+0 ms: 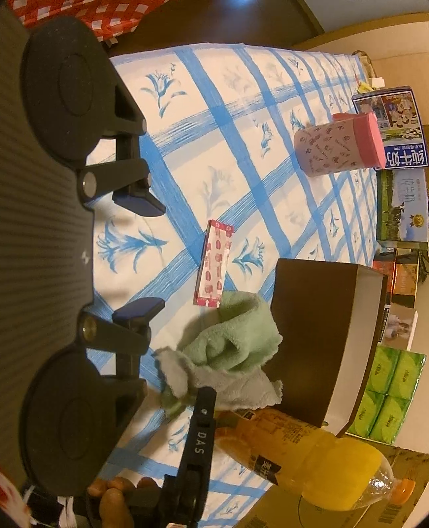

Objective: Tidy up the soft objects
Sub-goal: 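Grasp the green fuzzy cloth with the right tool and lift it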

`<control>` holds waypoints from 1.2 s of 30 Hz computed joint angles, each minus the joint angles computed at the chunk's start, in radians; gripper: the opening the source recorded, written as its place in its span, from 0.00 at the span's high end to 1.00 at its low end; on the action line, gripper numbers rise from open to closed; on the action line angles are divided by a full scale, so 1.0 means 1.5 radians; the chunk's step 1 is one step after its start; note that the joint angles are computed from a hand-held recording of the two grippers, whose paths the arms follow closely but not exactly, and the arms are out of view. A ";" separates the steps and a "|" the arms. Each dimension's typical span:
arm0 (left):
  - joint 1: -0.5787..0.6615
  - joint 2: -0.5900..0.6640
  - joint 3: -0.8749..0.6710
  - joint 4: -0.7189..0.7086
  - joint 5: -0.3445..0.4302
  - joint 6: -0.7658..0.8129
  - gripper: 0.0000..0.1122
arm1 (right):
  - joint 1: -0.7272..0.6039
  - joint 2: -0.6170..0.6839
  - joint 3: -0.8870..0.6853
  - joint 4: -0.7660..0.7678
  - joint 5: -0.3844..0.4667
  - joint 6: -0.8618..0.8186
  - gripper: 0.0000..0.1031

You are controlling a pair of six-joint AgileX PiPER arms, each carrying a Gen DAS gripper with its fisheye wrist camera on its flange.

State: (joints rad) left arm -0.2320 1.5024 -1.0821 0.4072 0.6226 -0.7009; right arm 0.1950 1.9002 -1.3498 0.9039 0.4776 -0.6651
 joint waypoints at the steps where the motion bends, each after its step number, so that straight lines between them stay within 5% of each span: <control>1: -0.002 -0.001 0.001 -0.002 0.000 0.001 0.54 | -0.001 -0.005 0.003 0.013 0.003 -0.017 0.98; 7: -0.017 -0.023 0.022 -0.006 0.010 -0.007 0.55 | -0.033 -0.090 0.075 0.158 0.018 -0.204 0.99; 17: -0.045 -0.087 0.034 0.027 0.040 -0.047 0.55 | -0.137 -0.260 0.143 0.312 0.158 -0.411 0.99; 26: -0.077 -0.120 0.027 0.050 0.055 -0.077 0.55 | -0.195 -0.298 0.081 0.353 0.223 -0.364 0.99; 36: -0.081 -0.142 0.052 0.037 0.060 -0.073 0.55 | -0.213 -0.282 0.132 0.194 0.418 -0.138 0.99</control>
